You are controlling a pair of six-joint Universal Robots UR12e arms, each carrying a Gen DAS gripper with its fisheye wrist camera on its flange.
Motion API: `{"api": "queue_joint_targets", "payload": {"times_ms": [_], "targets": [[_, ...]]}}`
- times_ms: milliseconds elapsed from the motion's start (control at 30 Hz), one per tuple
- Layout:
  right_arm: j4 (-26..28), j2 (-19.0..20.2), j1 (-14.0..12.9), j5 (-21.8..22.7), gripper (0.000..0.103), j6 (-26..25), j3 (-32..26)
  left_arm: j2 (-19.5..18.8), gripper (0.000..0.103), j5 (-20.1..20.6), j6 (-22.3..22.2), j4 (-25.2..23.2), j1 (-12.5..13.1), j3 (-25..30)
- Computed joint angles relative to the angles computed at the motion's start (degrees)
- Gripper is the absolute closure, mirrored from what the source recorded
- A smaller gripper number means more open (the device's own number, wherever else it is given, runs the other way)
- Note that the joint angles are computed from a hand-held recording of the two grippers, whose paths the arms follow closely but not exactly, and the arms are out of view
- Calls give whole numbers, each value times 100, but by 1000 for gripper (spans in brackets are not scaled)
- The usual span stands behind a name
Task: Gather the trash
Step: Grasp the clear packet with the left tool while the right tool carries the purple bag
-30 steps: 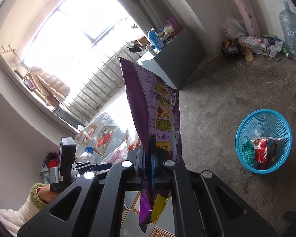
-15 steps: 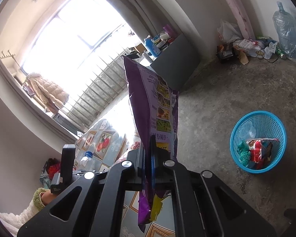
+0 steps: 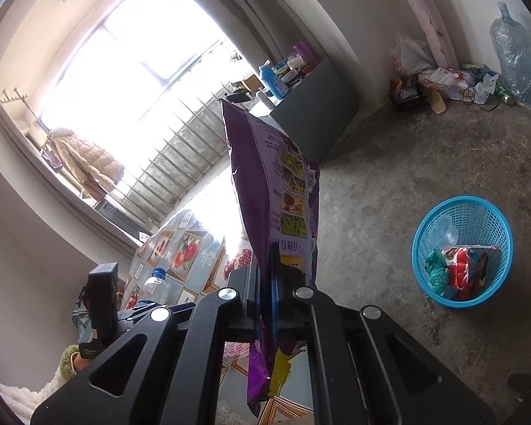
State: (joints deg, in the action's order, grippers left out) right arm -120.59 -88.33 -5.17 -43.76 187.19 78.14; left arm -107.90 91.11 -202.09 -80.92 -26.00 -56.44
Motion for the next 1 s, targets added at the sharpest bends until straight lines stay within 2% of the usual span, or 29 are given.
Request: {"api": "queue_joint_targets", "payload": {"times_ms": [67,200,300,367,400,533,633,700,767,867,1000], "targets": [[8,4,9,-7,98,-5,-4,-135,35,-3,119,-453,-2,231],[10,8,-2,-31,98,10,-9,-287,35,452,491,-755,-154,466],[1,6,-16,-60,98,54,0,-333,50,532,730,-734,-233,545],[-7,0,-21,-80,98,81,8,-354,54,674,790,-744,-280,579],[-13,-1,-28,-82,98,84,15,-382,62,787,807,-723,-322,598],[-65,-22,-41,-107,98,130,42,-437,84,1154,737,-773,-434,683],[-112,-39,-60,-121,98,172,61,-422,96,1307,699,-663,-541,583],[-130,-46,-71,-132,98,194,64,-395,101,1373,717,-588,-561,513],[-149,-49,-79,-144,98,215,68,-316,102,1307,666,-471,-551,395],[-185,-65,-87,-197,98,231,79,-131,103,877,436,-183,-451,168],[-248,-75,-103,-287,98,270,91,1,103,642,267,184,-360,-2]]}}
